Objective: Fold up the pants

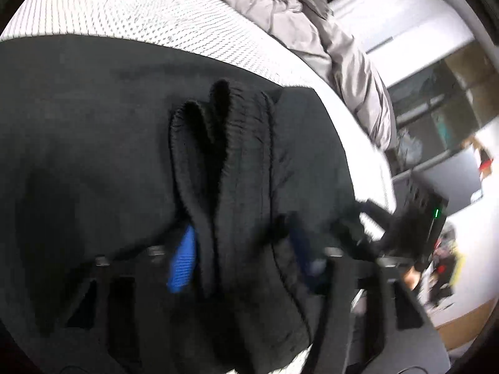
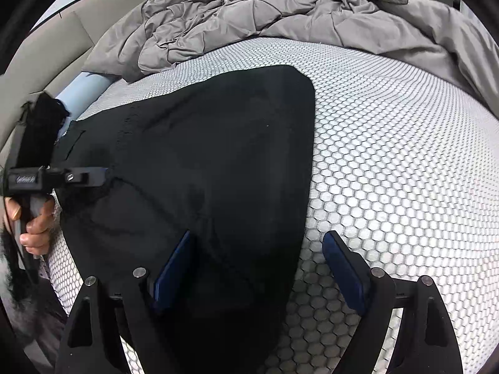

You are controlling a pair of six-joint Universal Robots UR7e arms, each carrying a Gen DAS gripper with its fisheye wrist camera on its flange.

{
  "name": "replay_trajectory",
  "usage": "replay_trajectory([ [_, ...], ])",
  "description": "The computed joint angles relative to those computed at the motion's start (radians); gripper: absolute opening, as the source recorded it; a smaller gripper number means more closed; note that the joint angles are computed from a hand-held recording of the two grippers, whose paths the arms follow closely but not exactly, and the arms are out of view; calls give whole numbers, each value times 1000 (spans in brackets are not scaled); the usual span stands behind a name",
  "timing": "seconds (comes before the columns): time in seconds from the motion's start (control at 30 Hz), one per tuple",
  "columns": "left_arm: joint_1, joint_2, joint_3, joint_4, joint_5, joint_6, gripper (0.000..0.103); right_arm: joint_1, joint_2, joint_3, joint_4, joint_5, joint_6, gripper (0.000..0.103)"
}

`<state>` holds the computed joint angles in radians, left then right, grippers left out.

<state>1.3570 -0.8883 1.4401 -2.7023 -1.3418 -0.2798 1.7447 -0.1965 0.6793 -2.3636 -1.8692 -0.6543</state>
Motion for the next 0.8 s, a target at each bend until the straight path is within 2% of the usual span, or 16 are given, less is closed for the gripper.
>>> replay_trajectory([
  [0.07,7,7,-2,-30,-23,-26,19,5,38,-68,35,-1,4,86],
  [0.1,2,0,12,-55,-13,-20,16,6,43,-71,32,0,3,86],
  [0.23,-42,-41,57,-150,101,57,11,20,83,-128,44,3,10,86],
  [0.3,-51,-84,88,-184,140,70,11,28,97,-143,36,7,9,86],
  [0.4,-62,-137,129,-195,272,82,12,33,99,-145,42,31,5,86],
  [0.43,-62,-137,123,-153,353,70,13,35,102,-148,50,37,1,86],
  [0.47,-56,-132,110,-94,399,42,20,38,107,-155,55,36,-4,86],
  [0.5,-42,-124,98,-34,424,27,21,41,113,-157,55,23,-14,86],
  [0.53,-32,-132,99,-16,410,23,22,44,120,-161,53,1,-26,86],
  [0.57,-20,-145,110,-40,367,22,23,45,125,-168,63,-10,-31,86],
  [0.63,-22,-170,123,-24,346,1,23,41,116,-163,84,-12,-27,86],
  [0.73,-64,-205,187,-99,418,34,23,26,62,-104,96,36,-5,86],
  [0.8,-107,-215,224,-144,485,52,26,5,29,-85,154,103,26,86],
])
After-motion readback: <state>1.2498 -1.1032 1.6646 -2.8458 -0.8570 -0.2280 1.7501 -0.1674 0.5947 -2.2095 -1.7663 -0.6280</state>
